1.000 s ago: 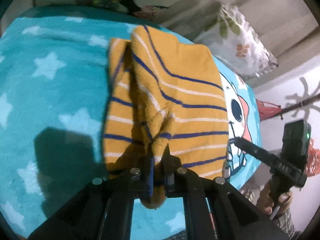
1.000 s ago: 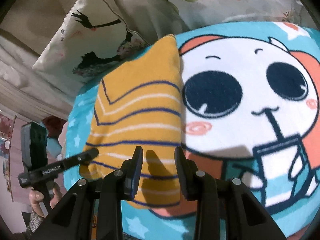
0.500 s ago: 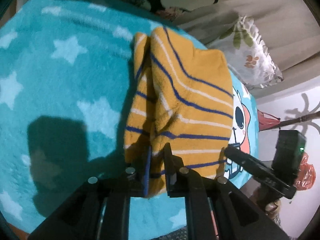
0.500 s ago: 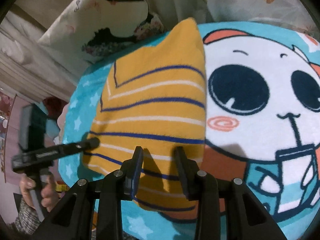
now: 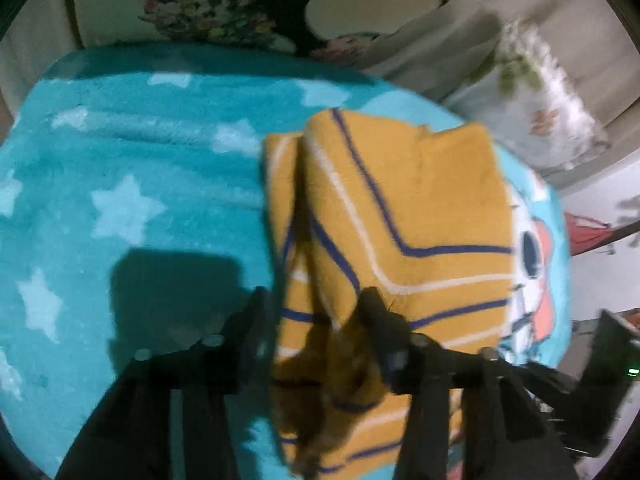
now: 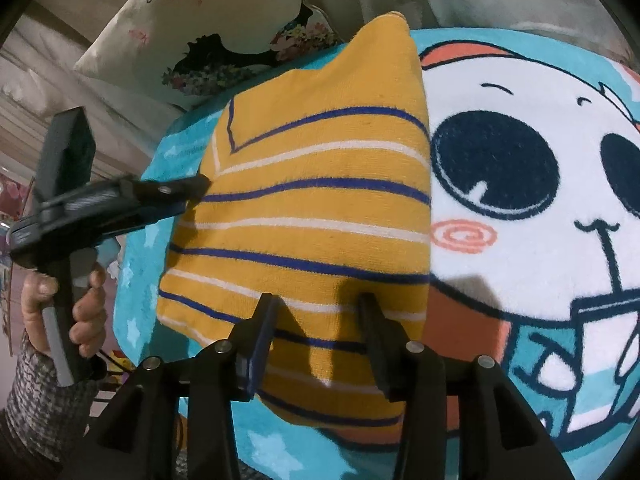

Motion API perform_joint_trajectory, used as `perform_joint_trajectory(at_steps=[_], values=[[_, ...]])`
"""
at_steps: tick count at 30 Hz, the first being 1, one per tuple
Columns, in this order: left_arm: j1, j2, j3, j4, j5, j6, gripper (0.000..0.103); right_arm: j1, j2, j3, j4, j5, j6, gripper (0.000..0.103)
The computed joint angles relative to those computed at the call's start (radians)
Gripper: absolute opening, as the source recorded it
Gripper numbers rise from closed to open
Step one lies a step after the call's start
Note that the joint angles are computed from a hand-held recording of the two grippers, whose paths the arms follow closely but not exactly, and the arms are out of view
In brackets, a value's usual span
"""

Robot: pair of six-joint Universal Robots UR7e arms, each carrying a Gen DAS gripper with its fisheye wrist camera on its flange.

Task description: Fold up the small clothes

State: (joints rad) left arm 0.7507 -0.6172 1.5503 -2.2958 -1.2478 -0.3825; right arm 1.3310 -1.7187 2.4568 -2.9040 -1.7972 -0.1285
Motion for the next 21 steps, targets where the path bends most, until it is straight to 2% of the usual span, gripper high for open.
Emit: perform_joint_trajectory(at_steps=[3, 6, 9, 11, 15, 18, 21], values=[[0.013, 0.005, -0.003, -0.003, -0.014, -0.029, 0.037, -0.002, 0.002, -0.006, 0.012, 0.001, 0.000, 0.048], [0.005, 0.002, 0.006, -0.010, 0.018, -0.033, 0.037, 0.014, -0.018, -0.026, 0.040, -0.006, 0.011, 0.048], [0.005, -0.001, 0.017, -0.016, 0.028, -0.044, 0.037, 0.029, -0.063, -0.045, 0.006, 0.010, 0.003, 0.048], [0.008, -0.004, 0.024, -0.024, 0.026, -0.055, 0.038, 0.043, -0.057, -0.088, -0.011, 0.002, -0.001, 0.048], [0.003, -0.007, 0.036, -0.041, 0.038, -0.070, 0.040, 0.067, 0.049, -0.204, -0.027, -0.063, -0.015, 0.047], [0.002, -0.022, 0.058, -0.054, 0.042, -0.085, 0.045, 0.079, 0.165, -0.299, -0.010, -0.117, -0.023, 0.042], [0.021, -0.045, 0.084, -0.094, -0.007, -0.111, 0.047, 0.075, 0.263, -0.380, 0.024, -0.158, -0.022, 0.042]])
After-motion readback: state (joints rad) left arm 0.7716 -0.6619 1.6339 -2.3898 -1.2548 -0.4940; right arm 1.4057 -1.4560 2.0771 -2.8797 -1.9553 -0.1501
